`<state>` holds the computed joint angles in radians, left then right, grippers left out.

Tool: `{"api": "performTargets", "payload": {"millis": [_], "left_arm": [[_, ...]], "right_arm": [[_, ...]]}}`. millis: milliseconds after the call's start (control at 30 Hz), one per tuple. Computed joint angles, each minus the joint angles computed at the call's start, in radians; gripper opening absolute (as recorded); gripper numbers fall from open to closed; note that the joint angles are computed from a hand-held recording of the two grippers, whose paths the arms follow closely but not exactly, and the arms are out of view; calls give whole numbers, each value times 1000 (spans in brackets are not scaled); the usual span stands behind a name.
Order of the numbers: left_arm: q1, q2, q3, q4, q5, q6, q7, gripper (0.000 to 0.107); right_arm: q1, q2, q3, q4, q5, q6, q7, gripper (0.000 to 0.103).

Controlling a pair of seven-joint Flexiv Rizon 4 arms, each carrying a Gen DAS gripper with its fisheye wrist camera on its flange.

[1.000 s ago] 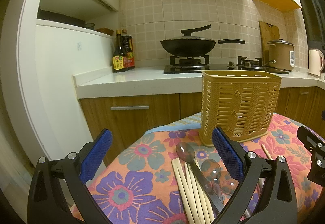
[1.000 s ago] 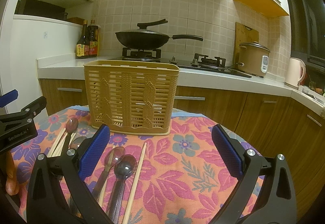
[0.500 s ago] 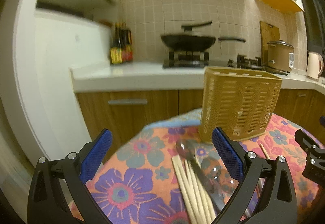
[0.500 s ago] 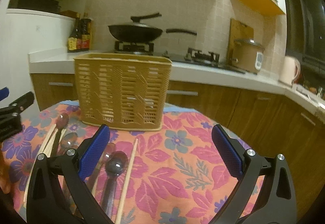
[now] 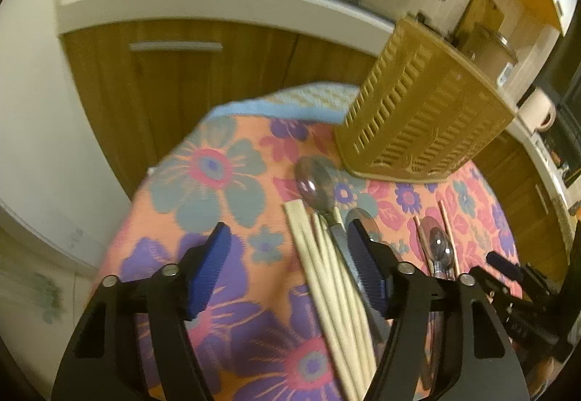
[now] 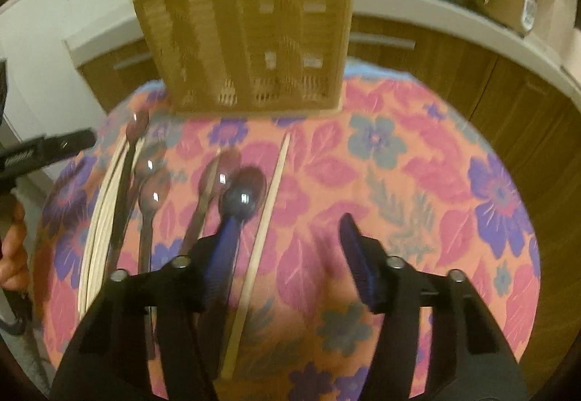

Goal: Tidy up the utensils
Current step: 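Grasp a metal spoon with the left tool while the right tool grasps a chopstick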

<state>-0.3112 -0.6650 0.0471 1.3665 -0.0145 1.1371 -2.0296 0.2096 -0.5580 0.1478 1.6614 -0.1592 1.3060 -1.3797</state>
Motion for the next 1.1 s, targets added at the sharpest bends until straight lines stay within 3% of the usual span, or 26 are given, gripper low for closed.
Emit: {"api": "performTargets", "payload": {"millis": [67,133,200,333,467,500,533,600,733,800,1100], "left_arm": [[-8,-32,-2,-68,5,-73,23,53],[-28,-59,13,-130,34,-139,35,46],[-40,-82,19,-180,57,-186,44,45],[-58,-121,31,-267,99,-284,52,36],[-69,-127,40,-297,142,-326,55,30],[-71,-129,42,-306,152,-336,56,24],[-71,-133,39,-313,158,-345,63,15],[-73,-141,37,-328,168,-352,69,15],[-83,-131,42,-307,194,-321,53,11],[-74,-108,26,-257,191,-248,53,1],[-18,27,-30,-13,74,-57,98,1]], "right_arm": [[-56,-10,75,-47,58,-103,-46,38],[-105,-19,138,-92,144,-199,-107,36],[-114,-17,152,-108,202,-239,-149,35],[-69,-14,105,-122,211,-250,-169,31],[-1,-31,36,-147,144,-277,-133,27],[7,-30,28,-147,130,-282,-128,23],[7,-31,30,-150,128,-291,-129,9],[10,-29,25,-147,118,-302,-127,5],[-10,-26,44,-135,148,-288,-137,4],[-23,-19,51,-126,166,-279,-146,4],[-57,4,60,-128,217,-277,-176,4]]}}
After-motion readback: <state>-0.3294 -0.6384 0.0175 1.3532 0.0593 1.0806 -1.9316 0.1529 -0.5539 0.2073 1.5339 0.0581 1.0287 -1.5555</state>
